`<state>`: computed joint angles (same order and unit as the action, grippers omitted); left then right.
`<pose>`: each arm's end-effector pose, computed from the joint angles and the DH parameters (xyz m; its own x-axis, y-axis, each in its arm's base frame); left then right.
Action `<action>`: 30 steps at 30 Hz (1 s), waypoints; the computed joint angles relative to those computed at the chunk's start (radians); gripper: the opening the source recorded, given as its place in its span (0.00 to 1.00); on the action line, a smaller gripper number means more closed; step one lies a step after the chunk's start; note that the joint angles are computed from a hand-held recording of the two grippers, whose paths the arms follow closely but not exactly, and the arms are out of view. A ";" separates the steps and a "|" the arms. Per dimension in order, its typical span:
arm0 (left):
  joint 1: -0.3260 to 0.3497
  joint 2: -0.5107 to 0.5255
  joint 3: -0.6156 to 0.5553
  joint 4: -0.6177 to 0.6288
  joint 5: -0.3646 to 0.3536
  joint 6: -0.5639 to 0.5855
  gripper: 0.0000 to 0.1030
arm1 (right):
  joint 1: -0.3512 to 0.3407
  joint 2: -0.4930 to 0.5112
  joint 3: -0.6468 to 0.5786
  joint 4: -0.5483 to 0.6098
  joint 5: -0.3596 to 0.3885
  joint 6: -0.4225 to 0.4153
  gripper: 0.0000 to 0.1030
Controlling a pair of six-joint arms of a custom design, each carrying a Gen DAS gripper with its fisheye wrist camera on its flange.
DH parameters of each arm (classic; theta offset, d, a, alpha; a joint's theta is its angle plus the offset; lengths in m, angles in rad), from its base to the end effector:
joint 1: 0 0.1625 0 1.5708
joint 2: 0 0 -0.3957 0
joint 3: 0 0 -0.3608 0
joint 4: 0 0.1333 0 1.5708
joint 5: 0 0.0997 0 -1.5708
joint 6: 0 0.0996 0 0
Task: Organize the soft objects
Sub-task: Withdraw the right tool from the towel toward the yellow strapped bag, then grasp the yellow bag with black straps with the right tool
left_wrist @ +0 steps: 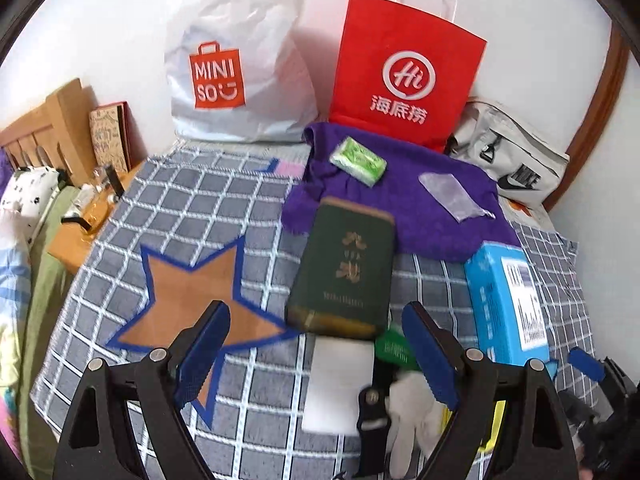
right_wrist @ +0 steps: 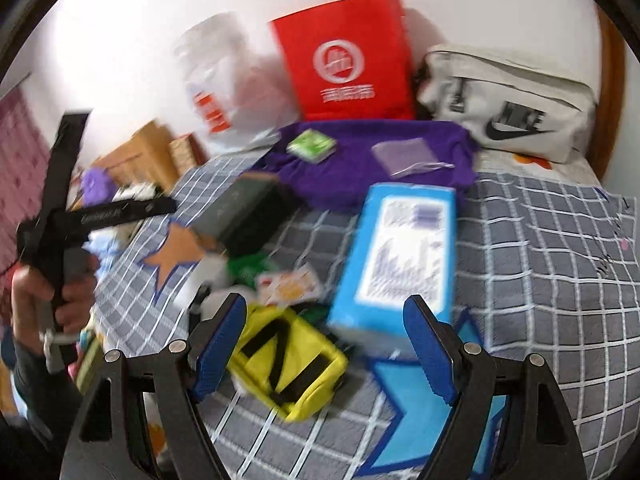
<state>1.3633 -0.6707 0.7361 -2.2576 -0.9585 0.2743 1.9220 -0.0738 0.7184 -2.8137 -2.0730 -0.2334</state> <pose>0.0220 -0.8207 0.3766 -0.7918 0.0626 -0.6075 0.3968 0.8089 -0.4338 0.3604 -0.7355 -0.0411 -0.8257 -0.2251 0.5172 -0.4885 0.7440 -0.4560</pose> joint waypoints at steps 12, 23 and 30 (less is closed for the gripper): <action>0.052 -0.079 0.171 -0.053 -0.040 -0.012 0.85 | 0.014 0.137 -0.103 0.024 -0.010 -0.137 0.78; 0.077 -0.078 0.155 -0.026 -0.078 -0.033 0.85 | -0.015 0.138 -0.126 0.083 0.059 -0.049 0.37; 0.081 -0.082 0.163 -0.019 -0.090 -0.037 0.85 | -0.016 0.020 0.064 0.007 0.132 0.023 0.20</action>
